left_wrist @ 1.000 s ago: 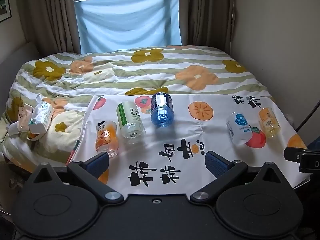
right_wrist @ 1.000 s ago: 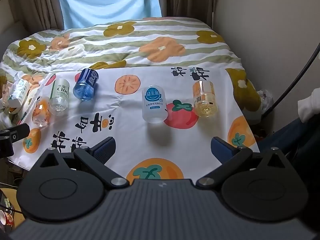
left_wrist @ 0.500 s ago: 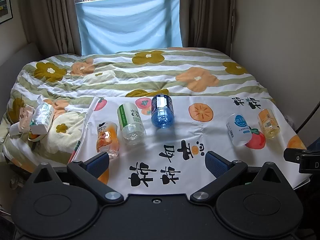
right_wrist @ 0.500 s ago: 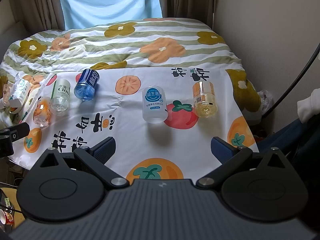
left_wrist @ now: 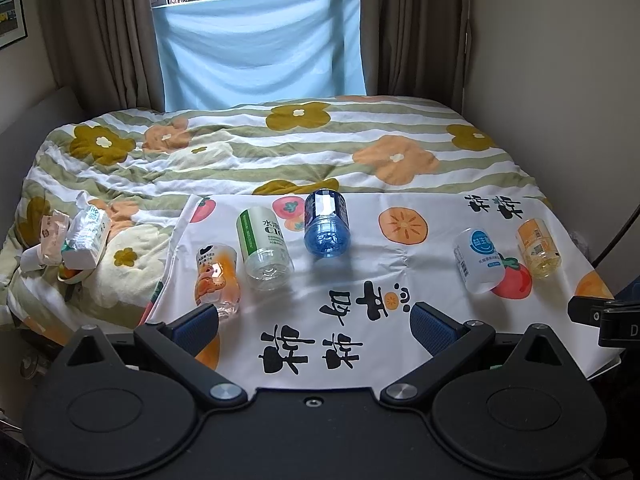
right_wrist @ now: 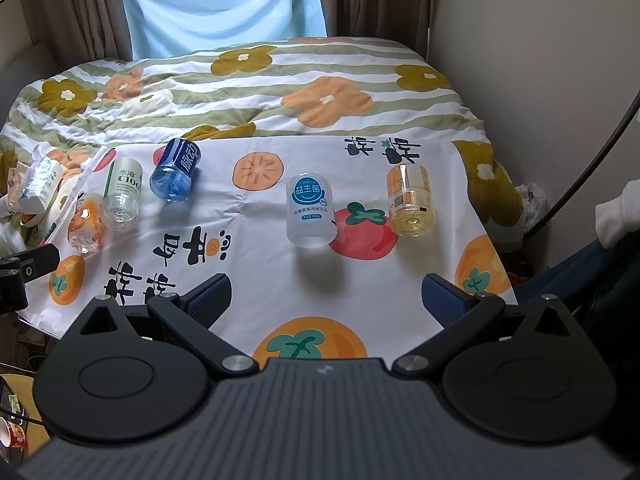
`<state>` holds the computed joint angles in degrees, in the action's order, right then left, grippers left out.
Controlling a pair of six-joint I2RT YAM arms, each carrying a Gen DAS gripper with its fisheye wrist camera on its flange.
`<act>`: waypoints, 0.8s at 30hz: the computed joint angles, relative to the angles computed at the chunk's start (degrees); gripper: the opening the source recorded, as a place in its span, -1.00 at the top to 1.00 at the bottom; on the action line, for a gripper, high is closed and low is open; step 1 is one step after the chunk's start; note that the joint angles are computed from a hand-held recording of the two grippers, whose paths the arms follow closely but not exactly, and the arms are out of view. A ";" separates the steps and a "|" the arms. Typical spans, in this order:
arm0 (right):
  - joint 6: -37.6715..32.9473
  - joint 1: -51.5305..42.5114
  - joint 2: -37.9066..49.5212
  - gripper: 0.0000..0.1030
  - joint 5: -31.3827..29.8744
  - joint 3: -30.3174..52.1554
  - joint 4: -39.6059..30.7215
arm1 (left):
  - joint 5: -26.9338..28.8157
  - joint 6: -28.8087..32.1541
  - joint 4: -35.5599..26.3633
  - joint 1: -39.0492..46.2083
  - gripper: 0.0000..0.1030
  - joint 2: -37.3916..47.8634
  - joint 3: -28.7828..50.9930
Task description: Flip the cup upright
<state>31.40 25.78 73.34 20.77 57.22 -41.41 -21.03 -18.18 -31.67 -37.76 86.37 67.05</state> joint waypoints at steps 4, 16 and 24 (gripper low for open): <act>0.00 -0.03 -0.12 -1.00 0.01 -0.17 0.10 | -0.11 0.02 0.04 -0.02 -1.00 -0.15 -0.07; 0.41 0.58 0.03 -1.00 0.61 -0.87 0.73 | -1.04 -0.02 -0.60 -0.43 -1.00 -0.47 0.58; -0.31 -0.15 0.15 -1.00 0.34 -0.17 0.21 | -1.42 -0.08 -0.65 -0.76 -1.00 -0.26 0.77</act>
